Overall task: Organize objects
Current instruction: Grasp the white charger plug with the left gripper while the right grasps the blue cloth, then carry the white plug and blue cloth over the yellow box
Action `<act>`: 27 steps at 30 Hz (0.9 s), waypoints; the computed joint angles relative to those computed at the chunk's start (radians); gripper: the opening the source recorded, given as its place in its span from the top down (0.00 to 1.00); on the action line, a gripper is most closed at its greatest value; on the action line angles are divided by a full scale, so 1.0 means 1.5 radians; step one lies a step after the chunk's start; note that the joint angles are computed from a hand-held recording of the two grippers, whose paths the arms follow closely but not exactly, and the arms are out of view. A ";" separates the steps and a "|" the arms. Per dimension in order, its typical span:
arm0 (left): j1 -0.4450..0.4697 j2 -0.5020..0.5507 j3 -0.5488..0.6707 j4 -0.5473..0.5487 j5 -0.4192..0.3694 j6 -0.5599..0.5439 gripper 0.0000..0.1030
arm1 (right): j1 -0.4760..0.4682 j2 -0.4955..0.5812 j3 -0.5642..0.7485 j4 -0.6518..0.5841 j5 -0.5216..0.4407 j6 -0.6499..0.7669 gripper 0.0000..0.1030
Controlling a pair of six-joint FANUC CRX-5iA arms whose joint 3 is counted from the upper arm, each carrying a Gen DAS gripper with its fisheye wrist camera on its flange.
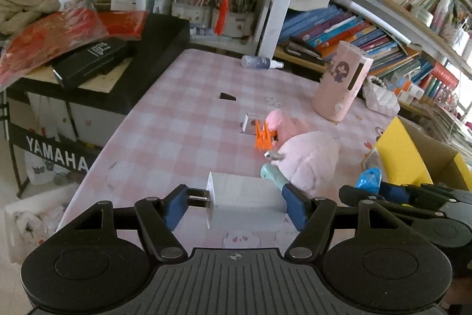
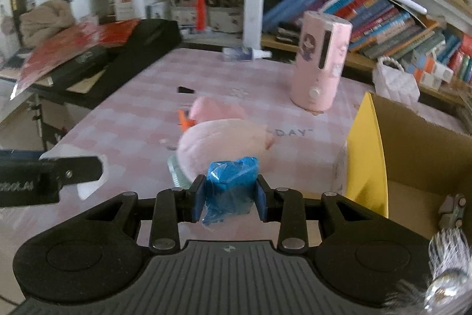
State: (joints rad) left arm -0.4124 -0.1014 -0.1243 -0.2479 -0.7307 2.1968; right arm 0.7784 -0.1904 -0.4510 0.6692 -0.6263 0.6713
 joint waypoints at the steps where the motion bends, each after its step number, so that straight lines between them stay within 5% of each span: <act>1: -0.001 -0.007 -0.006 0.000 0.001 0.000 0.33 | 0.006 -0.008 -0.004 -0.001 -0.003 0.005 0.69; 27: -0.057 -0.193 -0.145 0.027 -0.010 -0.048 0.33 | 0.251 -0.194 -0.134 0.079 -0.246 -0.264 0.69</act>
State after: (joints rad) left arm -0.4972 -0.3902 -0.3416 -0.2071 -0.7464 2.1254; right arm 1.1543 -0.4821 -0.6517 0.7877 -0.9951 0.2758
